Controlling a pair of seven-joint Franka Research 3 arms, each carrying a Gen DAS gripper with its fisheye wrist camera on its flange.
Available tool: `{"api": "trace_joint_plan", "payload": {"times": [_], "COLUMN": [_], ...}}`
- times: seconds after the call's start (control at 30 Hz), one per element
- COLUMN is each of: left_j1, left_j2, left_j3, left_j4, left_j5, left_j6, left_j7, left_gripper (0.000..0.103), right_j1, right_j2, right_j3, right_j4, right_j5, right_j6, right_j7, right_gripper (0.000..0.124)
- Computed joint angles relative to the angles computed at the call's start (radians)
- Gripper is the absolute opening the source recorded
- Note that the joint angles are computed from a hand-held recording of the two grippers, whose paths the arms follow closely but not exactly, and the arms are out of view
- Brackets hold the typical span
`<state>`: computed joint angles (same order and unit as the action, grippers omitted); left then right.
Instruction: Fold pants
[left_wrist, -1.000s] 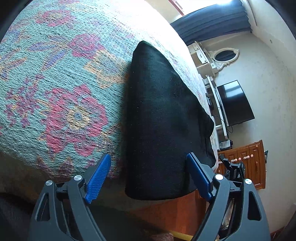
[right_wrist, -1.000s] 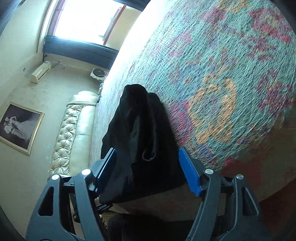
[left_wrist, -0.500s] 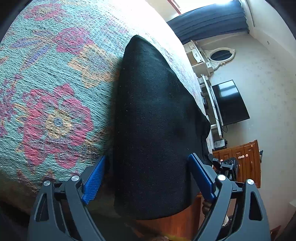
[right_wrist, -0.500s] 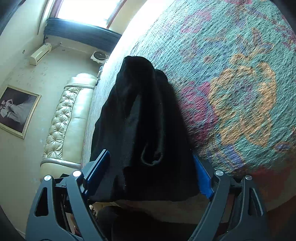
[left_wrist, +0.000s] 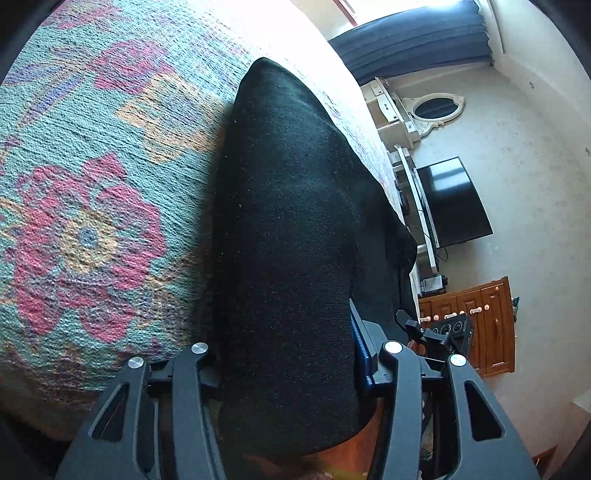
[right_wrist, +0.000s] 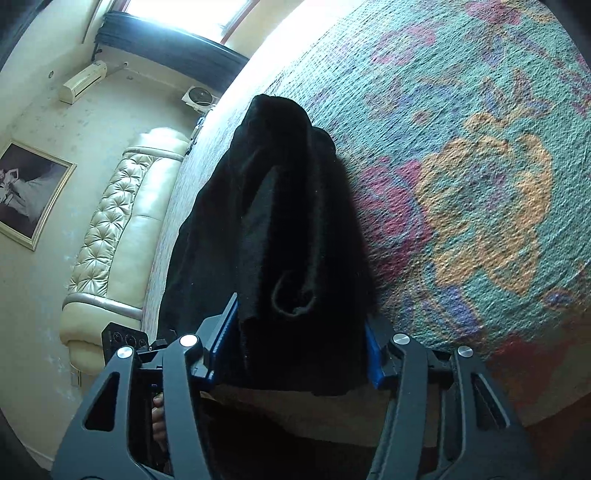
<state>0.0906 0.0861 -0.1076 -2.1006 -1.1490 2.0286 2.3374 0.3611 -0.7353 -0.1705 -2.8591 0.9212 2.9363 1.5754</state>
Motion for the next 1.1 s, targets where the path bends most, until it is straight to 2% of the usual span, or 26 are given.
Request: {"api": "trace_joint_plan", "payload": {"times": [0.13,0.23,0.43,0.73,0.87,0.93,0.97,1.1], "left_j1": [-0.008,-0.014,0.016,0.078,0.117,0.143,0.154,0.201], "left_j2": [-0.029,-0.056,-0.061,-0.055,-0.019,0.023,0.045,0.076], "left_j3": [0.001,0.009,0.044,0.082,0.095,0.097,0.094,0.079], "left_j4": [-0.020,-0.038,-0.038,-0.027,0.013,0.049,0.069,0.083], "left_j5": [0.001,0.000,0.010,0.026,0.045,0.057,0.070,0.027], "left_j6": [0.067,0.124,0.126,0.126,0.084,0.011,-0.021,-0.088], "left_j7": [0.006,0.023,0.020,0.004,0.007,-0.008,-0.017,0.004], "left_gripper": [0.042,0.042,0.042,0.042,0.043,0.048,0.054,0.073], "right_j1": [0.010,0.055,0.165,0.138,0.110,0.088,0.078,0.044], "right_j2": [0.042,0.070,0.188,0.419,0.509,0.535,0.539,0.529], "right_j3": [0.035,0.017,-0.034,0.037,0.092,0.125,0.136,0.161], "right_j4": [0.041,0.066,0.172,0.405,0.492,0.513,0.516,0.509], "right_j5": [-0.006,0.012,0.113,0.215,0.225,0.221,0.233,0.326], "right_j6": [0.014,0.030,0.027,-0.100,-0.130,-0.121,-0.118,-0.144], "right_j7": [0.042,0.028,-0.080,-0.175,-0.180,-0.163,-0.164,-0.233], "right_gripper": [0.052,0.050,0.049,0.049,0.049,0.049,0.050,0.059]}}
